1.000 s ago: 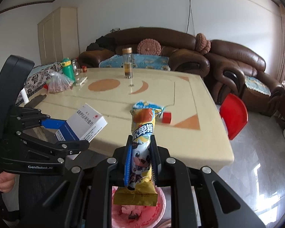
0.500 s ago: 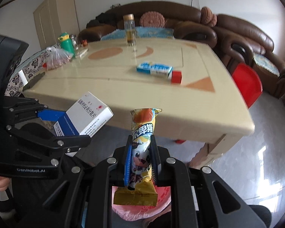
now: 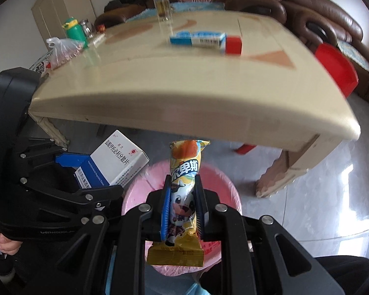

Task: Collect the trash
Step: 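Lift the box with the left tool and the snack bar with the right tool over the bin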

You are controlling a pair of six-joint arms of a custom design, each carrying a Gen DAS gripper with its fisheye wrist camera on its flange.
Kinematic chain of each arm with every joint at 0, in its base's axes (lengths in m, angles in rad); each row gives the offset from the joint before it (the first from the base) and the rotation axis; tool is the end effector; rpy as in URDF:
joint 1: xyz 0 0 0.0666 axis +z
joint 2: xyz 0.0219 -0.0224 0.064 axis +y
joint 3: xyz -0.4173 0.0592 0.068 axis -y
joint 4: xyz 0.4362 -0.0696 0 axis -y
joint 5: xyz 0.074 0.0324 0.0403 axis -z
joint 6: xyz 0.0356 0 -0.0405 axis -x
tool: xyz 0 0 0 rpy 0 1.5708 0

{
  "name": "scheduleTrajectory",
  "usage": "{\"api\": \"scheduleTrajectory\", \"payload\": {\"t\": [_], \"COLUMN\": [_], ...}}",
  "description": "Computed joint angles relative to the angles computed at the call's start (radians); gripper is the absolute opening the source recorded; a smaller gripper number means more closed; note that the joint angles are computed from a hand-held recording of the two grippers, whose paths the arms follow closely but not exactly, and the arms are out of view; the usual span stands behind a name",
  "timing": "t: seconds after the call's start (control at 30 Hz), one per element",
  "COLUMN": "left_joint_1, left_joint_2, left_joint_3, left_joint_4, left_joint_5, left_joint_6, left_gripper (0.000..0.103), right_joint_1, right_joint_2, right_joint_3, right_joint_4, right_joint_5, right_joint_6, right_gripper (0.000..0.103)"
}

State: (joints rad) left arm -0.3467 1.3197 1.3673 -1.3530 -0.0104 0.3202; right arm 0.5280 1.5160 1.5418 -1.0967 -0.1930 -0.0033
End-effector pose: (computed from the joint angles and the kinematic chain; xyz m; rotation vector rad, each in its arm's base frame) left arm 0.4217 -0.1524 0.4667 0.0362 2.8851 -0.1119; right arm 0.4762 0.2852 0.4665 -0.7582 2.5684 0.4295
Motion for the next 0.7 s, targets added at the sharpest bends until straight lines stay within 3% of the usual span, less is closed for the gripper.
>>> {"api": "scheduleTrajectory", "payload": {"t": [0.47,0.7], "left_joint_1": [0.015,0.01], "left_joint_2": [0.083,0.134], "left_joint_3": [-0.029,-0.034], "left_joint_4": [-0.016,-0.039], "left_joint_5": [0.069,0.088], "left_joint_6": [-0.005,0.005], "left_gripper": [0.061,0.061], "right_joint_1": [-0.022,-0.025], "right_joint_2": [0.122,0.175], "right_joint_3": [0.003,0.004], "right_joint_4": [-0.094,-0.122], "right_joint_5": [-0.079,-0.073], "right_joint_6": [0.0,0.03], "right_gripper": [0.018,0.018]}}
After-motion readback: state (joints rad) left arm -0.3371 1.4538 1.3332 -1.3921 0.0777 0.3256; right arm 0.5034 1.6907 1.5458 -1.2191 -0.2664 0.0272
